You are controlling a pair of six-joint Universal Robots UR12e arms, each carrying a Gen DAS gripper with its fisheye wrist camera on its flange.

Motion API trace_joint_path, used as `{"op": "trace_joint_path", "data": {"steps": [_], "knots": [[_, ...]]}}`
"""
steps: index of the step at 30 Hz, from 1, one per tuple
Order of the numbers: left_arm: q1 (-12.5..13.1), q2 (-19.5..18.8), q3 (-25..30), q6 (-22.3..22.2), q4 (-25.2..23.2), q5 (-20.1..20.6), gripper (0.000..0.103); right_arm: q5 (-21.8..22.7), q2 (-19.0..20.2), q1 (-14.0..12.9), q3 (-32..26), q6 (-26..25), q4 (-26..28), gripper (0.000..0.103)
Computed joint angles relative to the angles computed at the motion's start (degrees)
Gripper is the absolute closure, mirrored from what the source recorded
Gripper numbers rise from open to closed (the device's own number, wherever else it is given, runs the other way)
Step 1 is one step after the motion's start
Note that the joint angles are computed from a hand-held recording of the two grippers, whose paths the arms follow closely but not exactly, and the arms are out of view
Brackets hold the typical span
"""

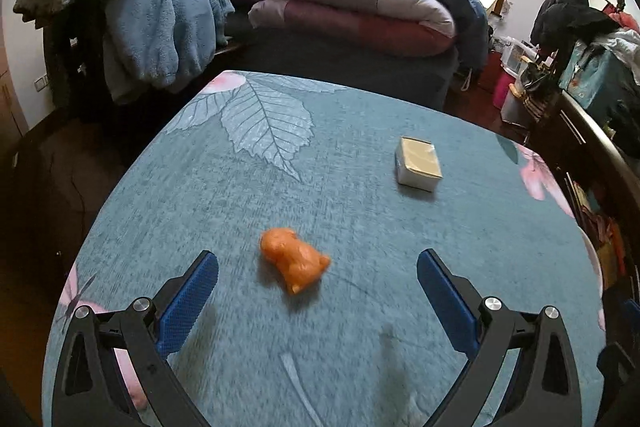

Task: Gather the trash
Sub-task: 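Grasp the orange toy with the left tool while the right tool grasps the beige box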

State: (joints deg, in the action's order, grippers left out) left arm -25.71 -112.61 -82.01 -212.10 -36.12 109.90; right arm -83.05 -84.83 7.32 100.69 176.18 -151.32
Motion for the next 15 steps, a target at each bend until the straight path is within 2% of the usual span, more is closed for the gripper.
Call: {"op": "trace_joint_path", "data": {"steps": [2, 4, 5, 6, 8, 9, 12, 15], "knots": [[0.11, -0.41, 0.59, 0.36, -0.92, -0.03, 0.021, -0.45, 0.43, 0.32, -0.50, -0.04, 0.17, 0.017], [0.48, -0.75, 1.30, 0.41, -2.92, -1.17, 0.039, -1.62, 1.01, 0.70, -1.07, 0.25, -0.21, 0.017], [0.76, -0.80, 1.36, 0.14, -3.43, -2.36, 0.042, -2.18, 1.33, 0.90, -1.38, 0.51, -0.48, 0.017], [0.88, -0.81, 1.34, -0.03, -3.80, -2.84, 0.050, -2.58, 1.70, 1.07, -1.78, 0.76, -0.57, 0.017], [0.64, -0.97, 1.42, 0.43, -3.98, -1.43, 0.060, -2.75, 2.45, 1.20, -2.66, 1.22, -0.45, 0.017], [0.57, -0.94, 1.32, 0.60, -3.96, -0.80, 0.070, -2.81, 3.08, 1.37, -3.54, 1.63, 0.15, 0.017], [0.93, -0.21, 0.11, 0.52, -2.60, -1.91, 0.077, -1.64, 4.89, 1.63, -5.92, 2.79, 1.20, 0.017], [1.25, 0.86, -1.39, 0.50, -1.68, -2.14, 0.077, -0.65, 7.65, 2.51, -9.42, 4.06, 2.90, 0.017]]}}
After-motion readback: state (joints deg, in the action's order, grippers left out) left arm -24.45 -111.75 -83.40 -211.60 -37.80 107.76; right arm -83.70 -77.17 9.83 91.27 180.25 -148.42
